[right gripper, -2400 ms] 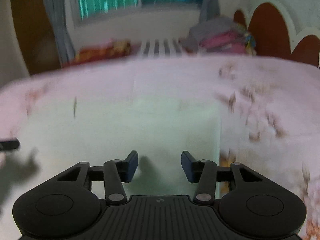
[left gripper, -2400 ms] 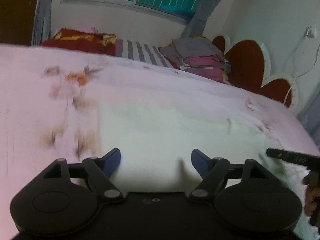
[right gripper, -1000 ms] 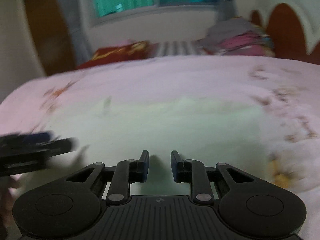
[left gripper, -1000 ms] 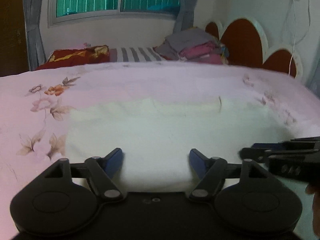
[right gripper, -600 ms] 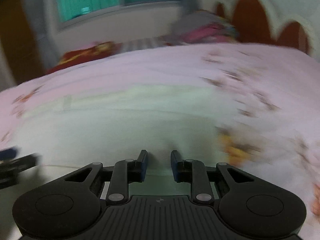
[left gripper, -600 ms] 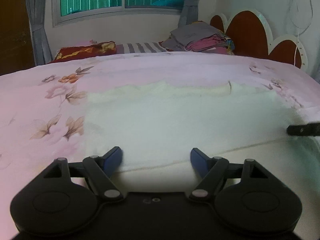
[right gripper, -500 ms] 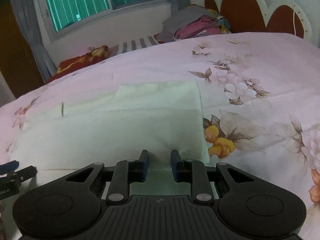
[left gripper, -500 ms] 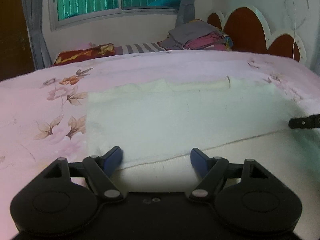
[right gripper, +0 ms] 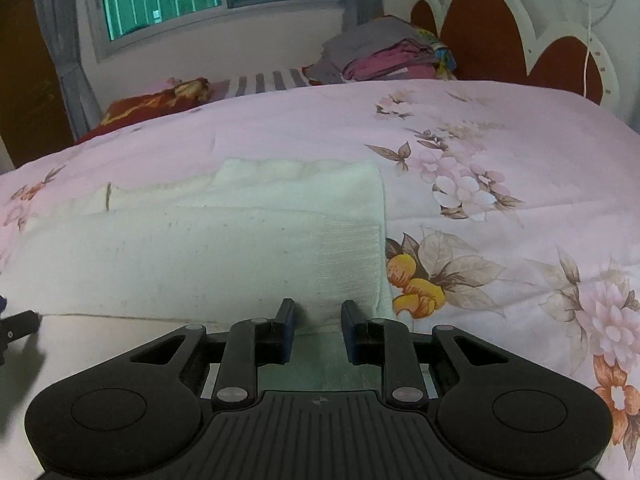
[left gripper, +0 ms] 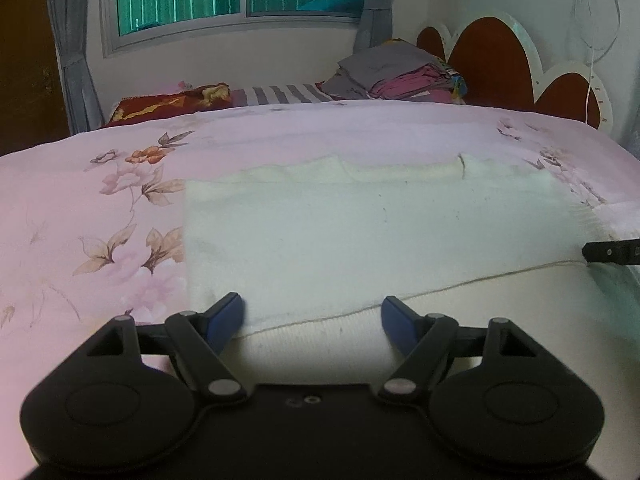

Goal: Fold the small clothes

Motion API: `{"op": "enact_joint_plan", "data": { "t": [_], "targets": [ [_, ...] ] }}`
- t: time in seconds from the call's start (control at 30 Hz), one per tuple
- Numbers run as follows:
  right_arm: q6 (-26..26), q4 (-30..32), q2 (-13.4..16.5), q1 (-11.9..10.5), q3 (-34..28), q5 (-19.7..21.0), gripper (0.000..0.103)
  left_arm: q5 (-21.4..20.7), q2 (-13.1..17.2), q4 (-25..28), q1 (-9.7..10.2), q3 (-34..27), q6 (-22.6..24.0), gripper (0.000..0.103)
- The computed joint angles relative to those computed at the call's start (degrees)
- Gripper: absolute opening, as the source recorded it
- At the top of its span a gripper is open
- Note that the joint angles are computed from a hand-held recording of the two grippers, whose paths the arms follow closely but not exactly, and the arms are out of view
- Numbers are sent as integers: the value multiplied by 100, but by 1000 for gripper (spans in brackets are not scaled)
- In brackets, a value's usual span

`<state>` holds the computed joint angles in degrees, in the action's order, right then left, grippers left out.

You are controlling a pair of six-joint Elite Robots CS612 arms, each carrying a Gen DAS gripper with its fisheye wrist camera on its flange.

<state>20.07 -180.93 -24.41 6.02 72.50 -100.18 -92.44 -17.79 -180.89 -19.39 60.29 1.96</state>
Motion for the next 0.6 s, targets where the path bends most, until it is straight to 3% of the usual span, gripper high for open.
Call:
{"op": "enact_joint_plan", "data": {
  "t": [0.3,0.37,0.4,0.43,0.47,0.5,0.6],
  "targets": [
    [37,208,-68,3,40,33,24,-157,-128,37,40,193,135,76],
    [251,250,-147,2,174,45,24,-128,-210,-10,44,367,173,84],
    [305,131,-184,20,280,-11,29,-93,-250,-59,48,465,177,86],
    [335,30,-222,36,378,-43,57,-65,-280,-123,51,546,184,90],
    [336,-98,-256,55,481,-80,74,-19,-316,-185,55,641,208,92],
    [290,-321,-278,84,591,-161,83,34,-356,-231,59,737,240,92],
    [188,-774,-383,109,905,-78,83,68,-494,-337,97,1025,261,92]
  ]
}}
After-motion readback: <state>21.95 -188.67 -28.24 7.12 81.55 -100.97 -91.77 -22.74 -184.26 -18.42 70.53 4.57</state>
